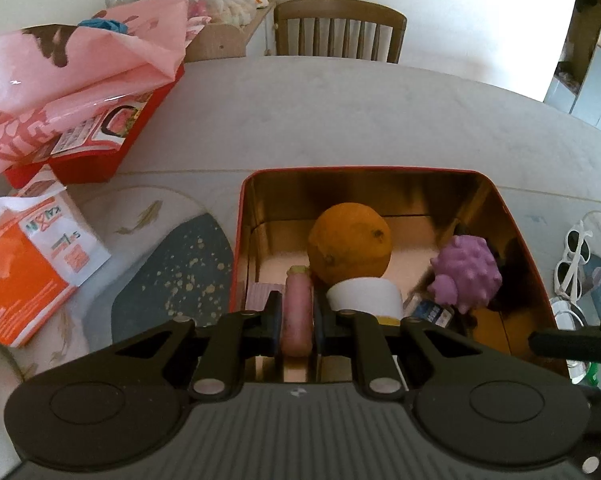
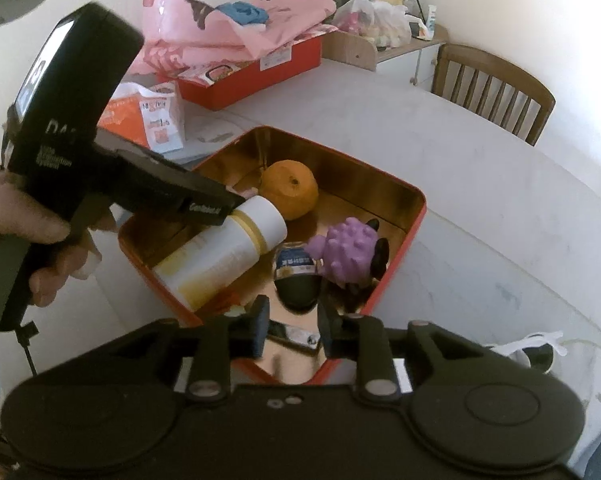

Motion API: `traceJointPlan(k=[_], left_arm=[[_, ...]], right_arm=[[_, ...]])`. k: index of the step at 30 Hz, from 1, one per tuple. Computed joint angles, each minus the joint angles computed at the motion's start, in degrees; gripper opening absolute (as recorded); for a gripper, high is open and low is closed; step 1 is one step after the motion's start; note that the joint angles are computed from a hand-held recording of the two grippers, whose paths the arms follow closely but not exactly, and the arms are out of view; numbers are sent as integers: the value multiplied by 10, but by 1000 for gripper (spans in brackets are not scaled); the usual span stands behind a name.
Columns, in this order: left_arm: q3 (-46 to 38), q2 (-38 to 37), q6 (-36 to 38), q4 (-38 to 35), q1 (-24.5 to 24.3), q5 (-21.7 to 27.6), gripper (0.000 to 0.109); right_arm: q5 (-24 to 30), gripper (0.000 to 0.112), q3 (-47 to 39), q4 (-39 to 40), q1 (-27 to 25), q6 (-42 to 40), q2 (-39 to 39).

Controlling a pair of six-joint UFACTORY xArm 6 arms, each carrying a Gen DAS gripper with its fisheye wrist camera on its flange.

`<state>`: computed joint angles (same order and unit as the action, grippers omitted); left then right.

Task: Organize rigid objects
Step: 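Release the pink cylinder into the tin with left tool while right tool releases the clipper, then move left tool to the small green toy while right tool approaches the lavender block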

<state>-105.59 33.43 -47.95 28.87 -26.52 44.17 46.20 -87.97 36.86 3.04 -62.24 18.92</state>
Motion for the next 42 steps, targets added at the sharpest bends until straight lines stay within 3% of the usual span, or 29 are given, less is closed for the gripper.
traceJointPlan(k=[13,15,18,26,28,30,31,42], left_arm=[[57,-57,-60,18,-19,-20,17],[58,-62,-73,29,-26,-18,22],[61,-70,-90,41,-37,-18,29],[47,-73,-120,58,-71,-14,30],[38,-69,-127,62,-80,-10,35],[28,-64,-141,72,-90,-7,59],[22,-61,-148,81,-95,-3,62],[-86,12,-149,82,-137,31,69]], right_arm=[[43,37,-5,52,-38,-11,-18],[46,39,-6,59,-45,-13,-21],[63,48,-11,71,-59,-20,-24],[95,63,-13,98,-104,-54,-36],[101,64,-15,103,-118,-61,-36],[113,67,-22,103,-134,-64,-32],[116,69,-25,103,-141,-65,-30],[141,83,-87,102,-199,-59,16]])
